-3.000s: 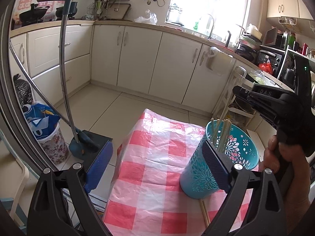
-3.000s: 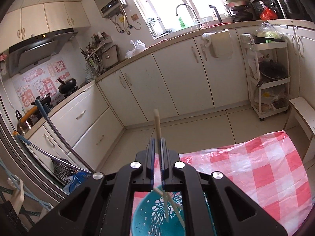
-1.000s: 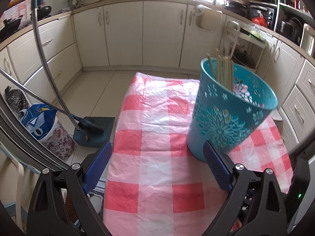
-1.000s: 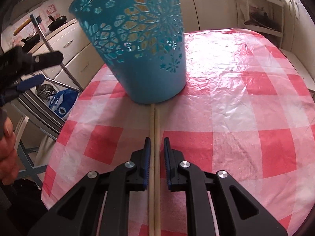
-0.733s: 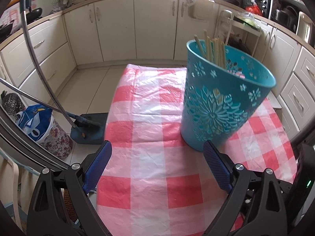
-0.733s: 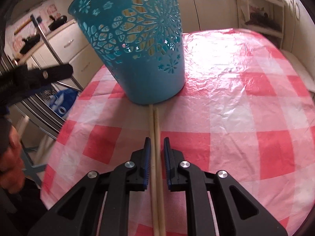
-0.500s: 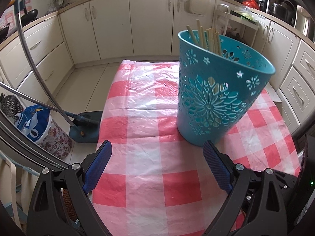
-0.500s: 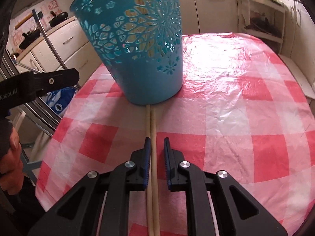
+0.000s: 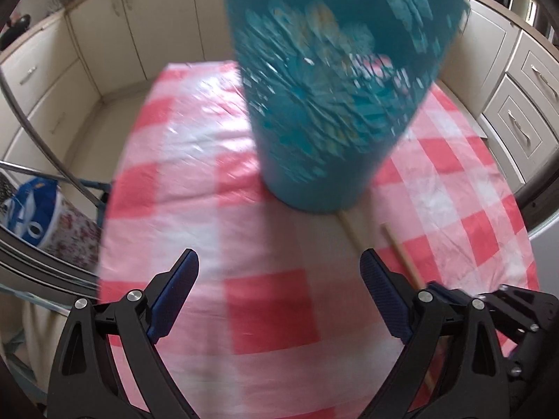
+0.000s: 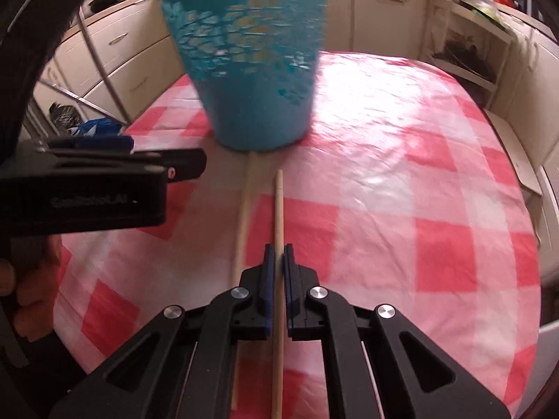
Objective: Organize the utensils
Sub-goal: 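Close the left gripper on a chopstick while the right gripper holds its stick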
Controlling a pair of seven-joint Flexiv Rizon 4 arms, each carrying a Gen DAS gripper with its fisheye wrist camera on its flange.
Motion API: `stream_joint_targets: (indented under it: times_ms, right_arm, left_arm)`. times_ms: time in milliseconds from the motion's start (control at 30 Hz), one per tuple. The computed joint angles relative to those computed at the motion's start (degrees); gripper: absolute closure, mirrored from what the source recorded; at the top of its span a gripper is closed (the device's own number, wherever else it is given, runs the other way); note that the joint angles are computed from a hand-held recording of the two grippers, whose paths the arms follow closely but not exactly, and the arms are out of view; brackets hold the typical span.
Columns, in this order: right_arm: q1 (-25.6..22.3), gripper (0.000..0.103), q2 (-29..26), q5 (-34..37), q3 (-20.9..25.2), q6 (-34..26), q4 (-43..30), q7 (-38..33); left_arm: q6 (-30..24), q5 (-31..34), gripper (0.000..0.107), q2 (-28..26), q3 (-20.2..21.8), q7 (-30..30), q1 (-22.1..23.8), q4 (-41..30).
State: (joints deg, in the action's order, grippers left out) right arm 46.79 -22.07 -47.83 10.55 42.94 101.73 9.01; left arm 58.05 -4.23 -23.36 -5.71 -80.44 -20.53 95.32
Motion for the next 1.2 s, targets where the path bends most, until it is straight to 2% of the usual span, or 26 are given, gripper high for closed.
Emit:
stream_joint_targets:
  times_ms: [100,200,233,267,300,333,367,400,433,567,767,833,900,933,967,1133,1200]
  right_arm:
    - [-0.2,0.097,2.7,-0.1,0.3,-0.8,3.5,4.7]
    - [-1.6,0.097,4.0,-2.3,0.3,3.0,6.2,9.6]
    - [-1.9,0.097,3.9,-2.9,0.3,3.6,6.3,10.1]
    - [-2.0,0.097,3.9,-3.4,0.4,3.8,6.4,10.3]
    - [-2.2,0.097,4.0,-3.8,0.5,4.1,6.7,10.5]
    - [-2.4,0.097,4.1,-4.2,0.5,4.7,7.0,11.0]
    - [-2.7,0.097,4.2,-4.8,0.5,5.6,7.5,11.6]
    - [-3.0,0.097,4.4,-5.2,0.4,6.5,8.0,12.2]
    - [-3.3,0.097,4.1,-5.3,0.4,7.0,7.6,12.1]
    - [-3.9,0.097,4.5,-6.1,0.3,8.8,8.5,12.9]
    - [-4.7,0.097,4.3,-6.7,0.0,12.0,8.6,13.1]
    - [-4.7,0.097,4.1,-6.9,-0.1,12.5,8.4,12.6]
    - [-4.5,0.096,4.0,-6.9,-0.2,12.0,8.2,12.4]
    - [-4.5,0.096,4.0,-7.1,-0.3,12.1,8.3,12.6]
    - [-4.6,0.096,4.0,-7.2,-0.4,12.3,8.4,12.8]
    - [-4.6,0.096,3.6,-6.9,-0.4,12.0,7.8,11.0]
    - [-4.5,0.096,3.2,-6.6,-0.4,11.5,7.3,10.1]
  left_arm:
    - [0.4,2.0,0.018,-1.1,0.7,-2.9,-2.0,-0.3]
    - [2.9,8.7,0.028,-2.1,3.5,-7.8,-5.6,-1.2]
    - [5.1,9.5,0.037,-2.0,3.5,-8.6,-5.9,-0.4]
    - [6.3,9.4,0.052,-1.7,2.8,-8.0,-5.6,0.4]
    - [6.9,8.8,0.062,-1.3,1.8,-6.8,-5.1,1.2]
    - [7.5,8.2,0.082,-0.9,0.9,-5.4,-4.7,2.1]
    - [8.1,8.5,0.098,-0.4,0.7,-4.2,-4.8,2.9]
    - [8.6,9.9,0.099,-0.1,1.3,-3.8,-5.4,3.3]
    - [9.3,10.4,0.1,0.1,1.3,-3.4,-5.5,3.8]
    - [11.1,-1.0,0.101,3.2,-5.5,7.3,0.9,10.8]
    - [5.5,-8.6,0.101,8.1,-6.0,17.2,2.1,15.4]
    - [3.4,-8.1,0.099,8.5,-4.8,17.3,1.3,14.9]
    - [3.5,-5.3,0.085,7.9,-3.2,15.3,0.1,13.8]
    - [3.7,-3.1,0.068,7.5,-2.1,13.3,-0.8,12.9]
    - [3.9,-1.0,0.06,7.0,-1.2,11.3,-1.6,12.0]
    - [4.5,1.8,0.057,5.7,-0.8,9.2,-1.9,10.1]
    - [4.8,0.8,0.06,5.1,-1.3,9.0,-1.4,9.7]
